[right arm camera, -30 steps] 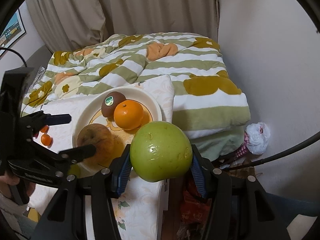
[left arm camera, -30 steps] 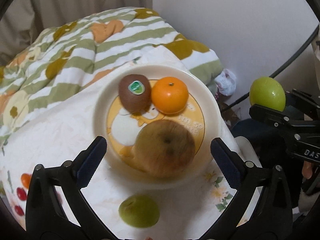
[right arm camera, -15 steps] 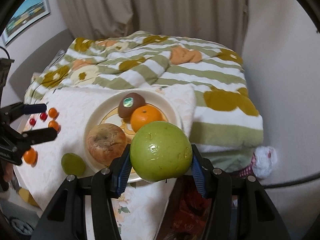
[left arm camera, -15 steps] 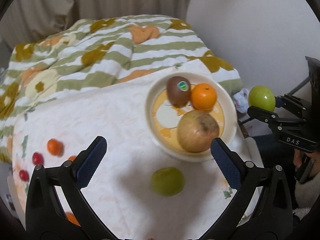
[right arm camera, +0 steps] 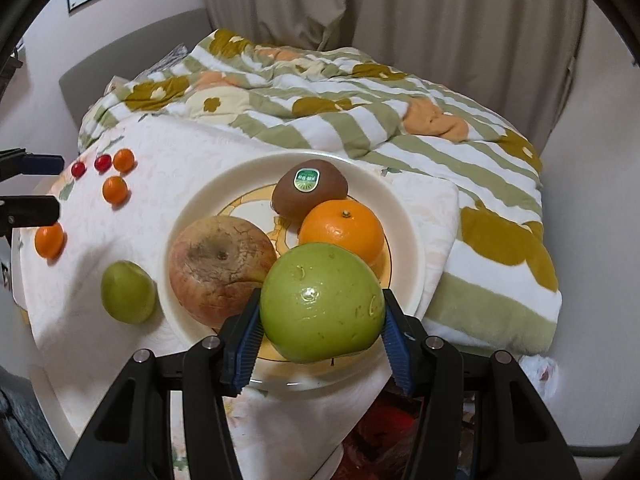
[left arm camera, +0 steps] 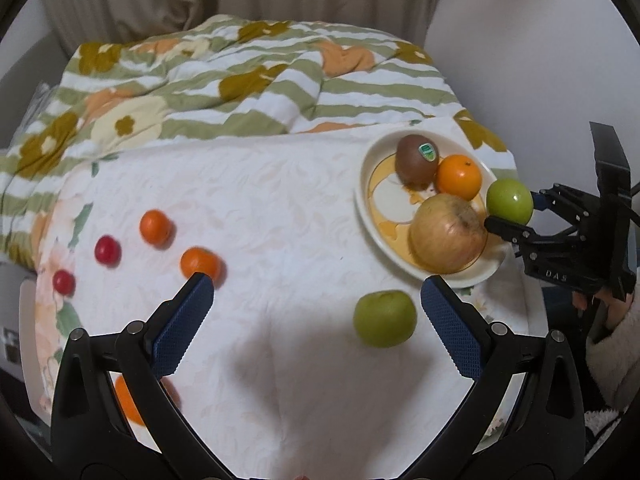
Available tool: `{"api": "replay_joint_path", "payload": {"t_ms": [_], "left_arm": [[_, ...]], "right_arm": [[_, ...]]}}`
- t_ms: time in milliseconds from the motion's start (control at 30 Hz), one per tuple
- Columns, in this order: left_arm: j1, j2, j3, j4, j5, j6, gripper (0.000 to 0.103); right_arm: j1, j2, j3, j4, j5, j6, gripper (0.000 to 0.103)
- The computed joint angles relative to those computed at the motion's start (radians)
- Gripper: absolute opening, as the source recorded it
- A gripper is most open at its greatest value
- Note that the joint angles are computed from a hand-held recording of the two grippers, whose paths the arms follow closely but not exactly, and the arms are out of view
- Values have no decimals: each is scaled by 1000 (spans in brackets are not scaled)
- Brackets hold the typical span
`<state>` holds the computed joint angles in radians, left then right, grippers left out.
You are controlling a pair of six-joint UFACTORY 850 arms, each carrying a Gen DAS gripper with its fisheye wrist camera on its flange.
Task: Organize fruits
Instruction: 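Lower the apple onto the plate with the left tool while the right tool places the green apple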
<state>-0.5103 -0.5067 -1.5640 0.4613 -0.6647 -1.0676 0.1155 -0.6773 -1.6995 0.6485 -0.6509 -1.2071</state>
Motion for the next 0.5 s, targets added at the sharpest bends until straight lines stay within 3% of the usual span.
{"api": "replay_joint_path", "payload": {"t_ms": [367, 500], "left_arm": [[-17, 16, 37, 8, -18, -47, 103], [-19, 23, 48, 18, -6, -61, 103]], "right_arm": [[-2, -23, -14, -8, -4, -77, 53], [-8, -14, -5, 29, 10, -105, 77]]}}
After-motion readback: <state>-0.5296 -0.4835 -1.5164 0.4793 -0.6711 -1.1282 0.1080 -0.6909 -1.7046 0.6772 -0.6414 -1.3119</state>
